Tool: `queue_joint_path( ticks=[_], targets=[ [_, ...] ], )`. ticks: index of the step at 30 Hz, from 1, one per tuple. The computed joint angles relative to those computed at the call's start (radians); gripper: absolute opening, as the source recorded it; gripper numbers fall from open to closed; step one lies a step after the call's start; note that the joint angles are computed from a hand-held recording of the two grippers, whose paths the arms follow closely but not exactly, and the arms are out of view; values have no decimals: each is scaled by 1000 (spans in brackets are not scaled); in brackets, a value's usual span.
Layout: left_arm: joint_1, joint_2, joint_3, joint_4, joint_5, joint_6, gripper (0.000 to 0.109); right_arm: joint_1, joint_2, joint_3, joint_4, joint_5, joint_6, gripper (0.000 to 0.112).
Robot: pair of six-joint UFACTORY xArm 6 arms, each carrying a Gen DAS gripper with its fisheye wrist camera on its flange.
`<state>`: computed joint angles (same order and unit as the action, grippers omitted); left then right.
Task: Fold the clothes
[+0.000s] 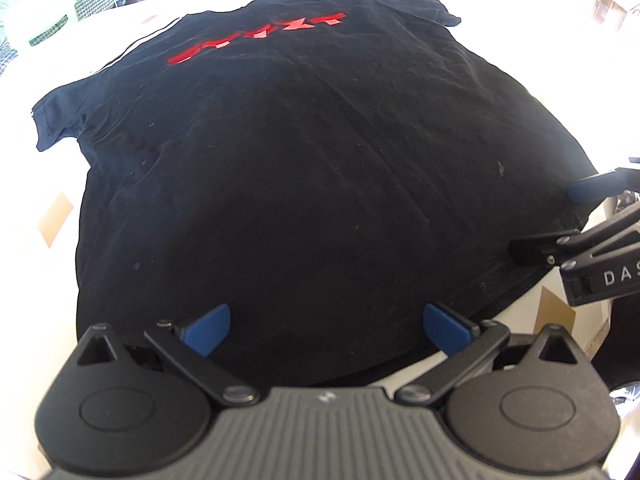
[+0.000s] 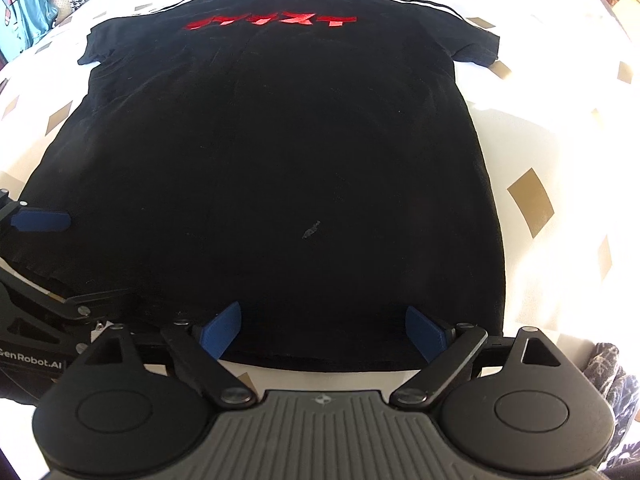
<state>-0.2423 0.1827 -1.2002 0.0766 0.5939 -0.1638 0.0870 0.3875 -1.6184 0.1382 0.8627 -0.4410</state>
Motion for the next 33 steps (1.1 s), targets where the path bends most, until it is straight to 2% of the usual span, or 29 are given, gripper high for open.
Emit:
queue_joint_path(
  ticks=[9,23,27,33],
  targets=[
    [1,6,-10,32,20,-56,103,9,4,-9,-59,21,95,94],
    [-4,-17,11,59,35,-124,103,-4,17,-37,-55,77,151,99],
    [-4,-15,7,62,42,-131,103,-7,-5,5,-53,41,159,100],
    [-5,-10,1,68,50,-138,103,-9,-8,11,-56,40,154,100]
  ],
)
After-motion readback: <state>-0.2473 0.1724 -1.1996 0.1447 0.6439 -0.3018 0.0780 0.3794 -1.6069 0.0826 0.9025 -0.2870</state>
